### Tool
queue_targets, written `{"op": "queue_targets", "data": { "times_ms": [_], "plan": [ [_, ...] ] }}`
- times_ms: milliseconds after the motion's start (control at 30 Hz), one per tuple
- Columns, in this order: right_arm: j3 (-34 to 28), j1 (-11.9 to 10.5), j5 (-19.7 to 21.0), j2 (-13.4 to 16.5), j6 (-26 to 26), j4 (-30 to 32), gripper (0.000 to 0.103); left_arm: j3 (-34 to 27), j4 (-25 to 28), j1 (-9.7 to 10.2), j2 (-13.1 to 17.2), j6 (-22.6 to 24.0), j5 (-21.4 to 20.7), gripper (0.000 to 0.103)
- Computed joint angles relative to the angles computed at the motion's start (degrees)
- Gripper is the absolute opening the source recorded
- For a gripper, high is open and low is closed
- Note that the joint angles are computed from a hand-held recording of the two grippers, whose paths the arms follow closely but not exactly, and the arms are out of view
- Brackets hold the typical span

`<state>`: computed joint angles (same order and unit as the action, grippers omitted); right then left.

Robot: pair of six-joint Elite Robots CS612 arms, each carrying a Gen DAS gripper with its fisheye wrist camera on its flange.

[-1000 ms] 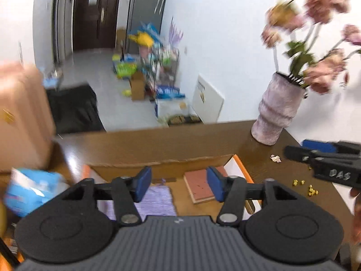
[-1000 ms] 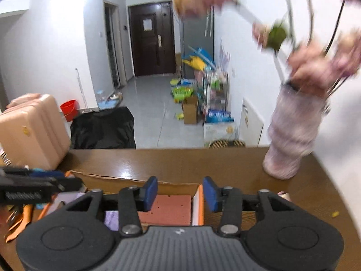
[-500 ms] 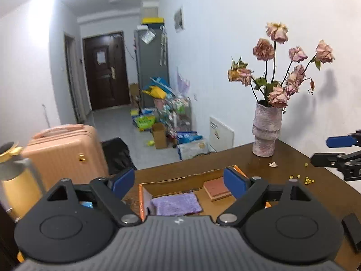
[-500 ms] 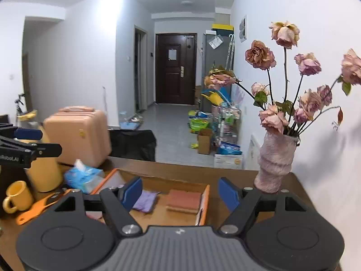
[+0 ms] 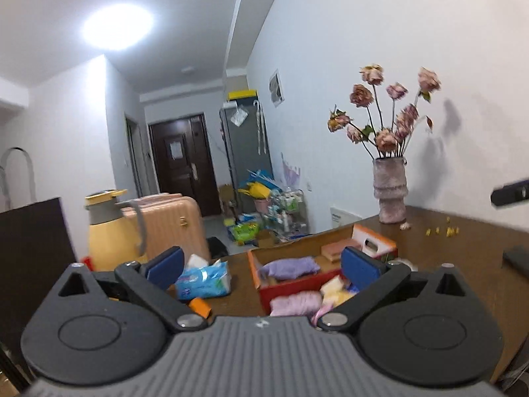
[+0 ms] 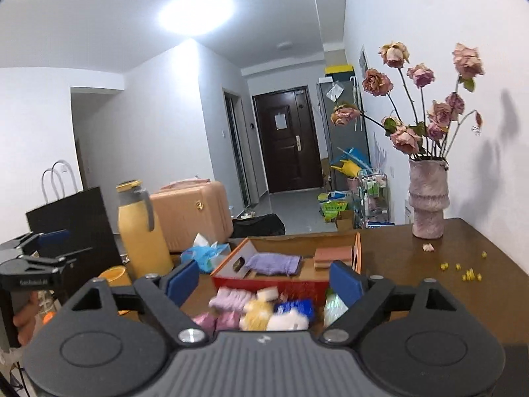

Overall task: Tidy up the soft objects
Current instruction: 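Withdraw the left gripper from the box toward the table, then grasp the pink satin bow scrunchie with the left gripper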

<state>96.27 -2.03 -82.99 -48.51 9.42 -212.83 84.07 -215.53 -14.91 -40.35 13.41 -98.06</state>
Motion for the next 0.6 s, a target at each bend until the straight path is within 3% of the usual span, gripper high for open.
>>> {"op": "queue_targets", "data": {
  "times_ms": [133,300,467,600],
  "plan": [
    [3.81,2.59,-5.39,0.78,0.71,-5.46,0.088,5.90,-3.33,0.46,-0.99,0.71,0.09,0.103],
    [6.81,5.27,-9.57,2.17,1.76,-7.97,0.088,9.70,-1.21,1.82,-1.76,-8.21,-1.64,0.103],
    [7.72,5.41,-9.80,2.44,4.34,-2.66,0.088,9.23,3.21,2.18,-1.91,-7.36,-0.22,0.103],
    [6.93,5.37,-10.53,3.33,5.23,-2.84,0.088,6.98,6.47,2.70,-0.92,-10.03,-2.44,0.103]
  ]
}}
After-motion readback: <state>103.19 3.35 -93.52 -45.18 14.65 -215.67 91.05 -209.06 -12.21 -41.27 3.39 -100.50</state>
